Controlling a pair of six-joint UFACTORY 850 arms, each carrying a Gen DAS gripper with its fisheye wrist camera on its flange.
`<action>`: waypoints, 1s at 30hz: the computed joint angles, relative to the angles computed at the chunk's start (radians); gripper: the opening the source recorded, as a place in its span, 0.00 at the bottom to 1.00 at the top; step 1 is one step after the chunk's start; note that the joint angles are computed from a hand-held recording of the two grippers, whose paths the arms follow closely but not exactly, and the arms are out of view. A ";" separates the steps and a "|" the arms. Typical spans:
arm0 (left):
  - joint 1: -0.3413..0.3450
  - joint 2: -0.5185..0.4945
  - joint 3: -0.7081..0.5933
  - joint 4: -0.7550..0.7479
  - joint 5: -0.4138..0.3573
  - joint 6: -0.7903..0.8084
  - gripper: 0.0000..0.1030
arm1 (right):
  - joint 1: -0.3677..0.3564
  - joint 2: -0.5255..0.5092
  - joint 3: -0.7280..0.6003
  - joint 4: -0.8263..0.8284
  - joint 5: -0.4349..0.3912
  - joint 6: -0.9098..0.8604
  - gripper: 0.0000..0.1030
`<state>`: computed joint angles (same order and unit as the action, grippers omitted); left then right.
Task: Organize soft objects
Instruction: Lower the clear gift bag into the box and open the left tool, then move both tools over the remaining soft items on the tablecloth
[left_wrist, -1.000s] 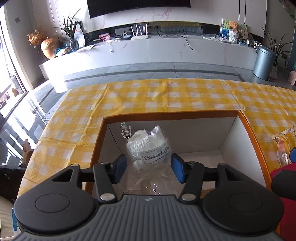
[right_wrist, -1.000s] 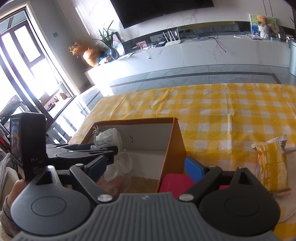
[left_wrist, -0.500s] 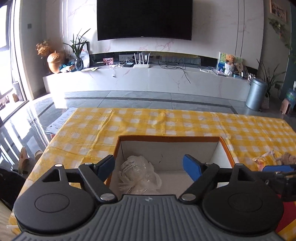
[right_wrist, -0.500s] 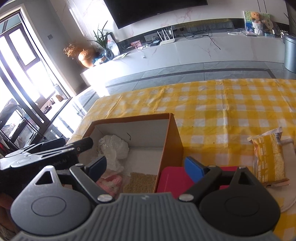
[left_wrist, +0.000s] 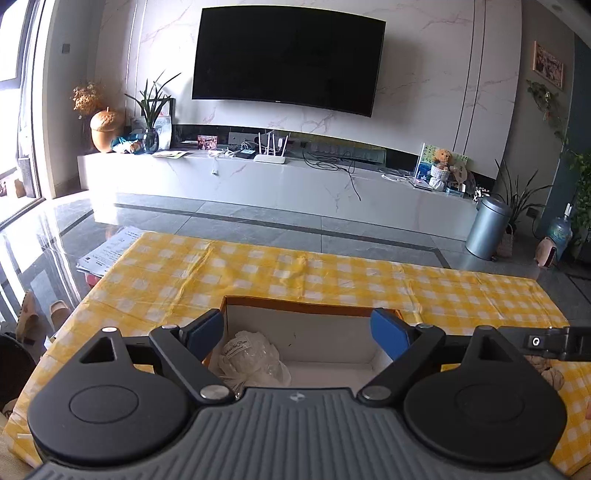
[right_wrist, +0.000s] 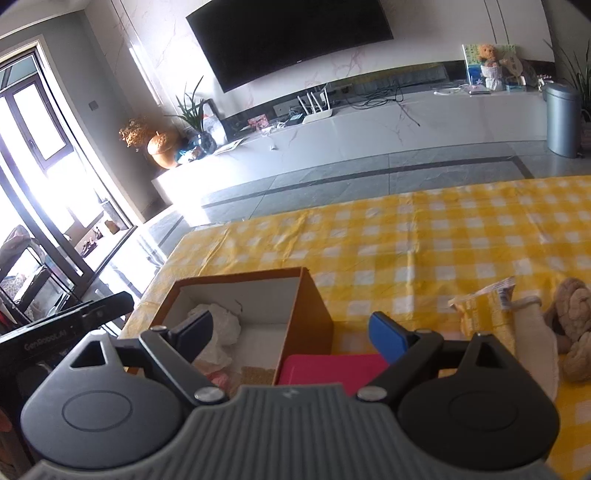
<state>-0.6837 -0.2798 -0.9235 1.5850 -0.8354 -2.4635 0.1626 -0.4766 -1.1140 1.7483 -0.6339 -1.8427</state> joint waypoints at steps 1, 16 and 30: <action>-0.011 0.005 -0.003 0.006 -0.005 0.005 1.00 | -0.010 0.009 0.007 0.019 0.007 -0.027 0.87; -0.112 -0.139 -0.271 -0.034 0.025 0.221 1.00 | -0.228 0.038 0.018 0.276 0.182 -0.238 0.92; -0.014 -0.489 -0.721 -0.471 0.323 0.703 1.00 | -0.255 -0.259 -0.256 -0.149 0.303 0.294 0.92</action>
